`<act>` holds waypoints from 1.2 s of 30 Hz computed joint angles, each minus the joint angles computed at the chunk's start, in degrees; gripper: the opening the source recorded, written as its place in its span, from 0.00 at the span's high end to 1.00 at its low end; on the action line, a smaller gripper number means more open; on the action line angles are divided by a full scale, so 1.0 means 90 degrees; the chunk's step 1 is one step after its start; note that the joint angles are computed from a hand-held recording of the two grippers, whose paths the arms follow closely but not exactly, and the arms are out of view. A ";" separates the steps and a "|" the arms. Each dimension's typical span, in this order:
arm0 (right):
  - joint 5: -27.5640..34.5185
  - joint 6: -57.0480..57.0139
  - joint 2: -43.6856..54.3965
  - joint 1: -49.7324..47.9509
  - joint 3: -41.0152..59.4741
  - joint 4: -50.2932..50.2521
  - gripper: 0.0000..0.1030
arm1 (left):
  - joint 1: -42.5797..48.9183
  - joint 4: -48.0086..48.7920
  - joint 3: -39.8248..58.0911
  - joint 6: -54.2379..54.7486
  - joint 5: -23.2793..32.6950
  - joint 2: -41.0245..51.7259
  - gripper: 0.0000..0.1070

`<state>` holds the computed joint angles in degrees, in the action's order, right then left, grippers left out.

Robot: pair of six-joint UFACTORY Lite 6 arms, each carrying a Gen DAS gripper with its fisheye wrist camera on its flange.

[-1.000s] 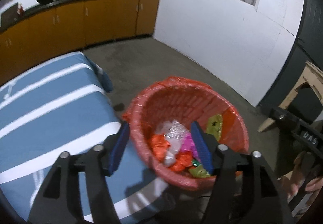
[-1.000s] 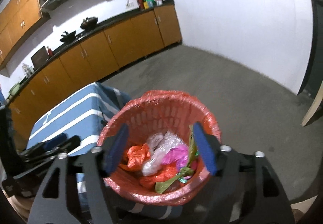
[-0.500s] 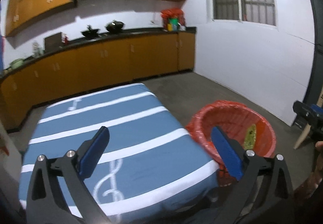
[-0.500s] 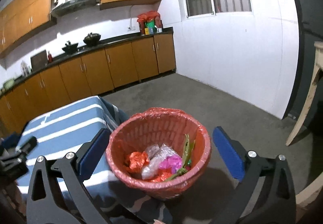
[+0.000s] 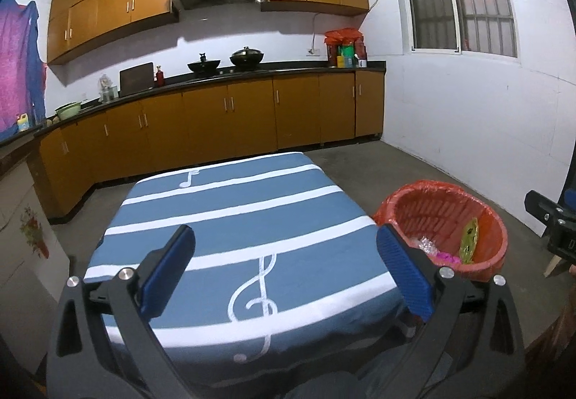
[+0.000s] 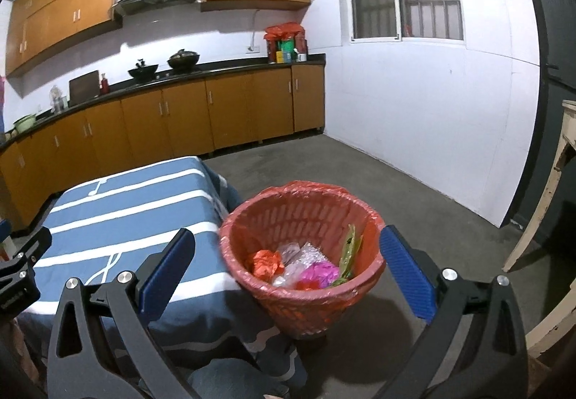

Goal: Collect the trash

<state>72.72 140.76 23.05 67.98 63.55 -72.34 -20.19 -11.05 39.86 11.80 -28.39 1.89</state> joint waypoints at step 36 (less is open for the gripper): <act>0.1101 -0.0196 0.1083 0.1047 0.1324 0.0624 0.02 | 0.0429 0.0699 -0.1846 -0.0968 0.0364 -0.2164 0.08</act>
<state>82.62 139.00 32.80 77.41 75.46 -66.72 -16.33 -4.77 23.25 3.10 -25.12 -17.59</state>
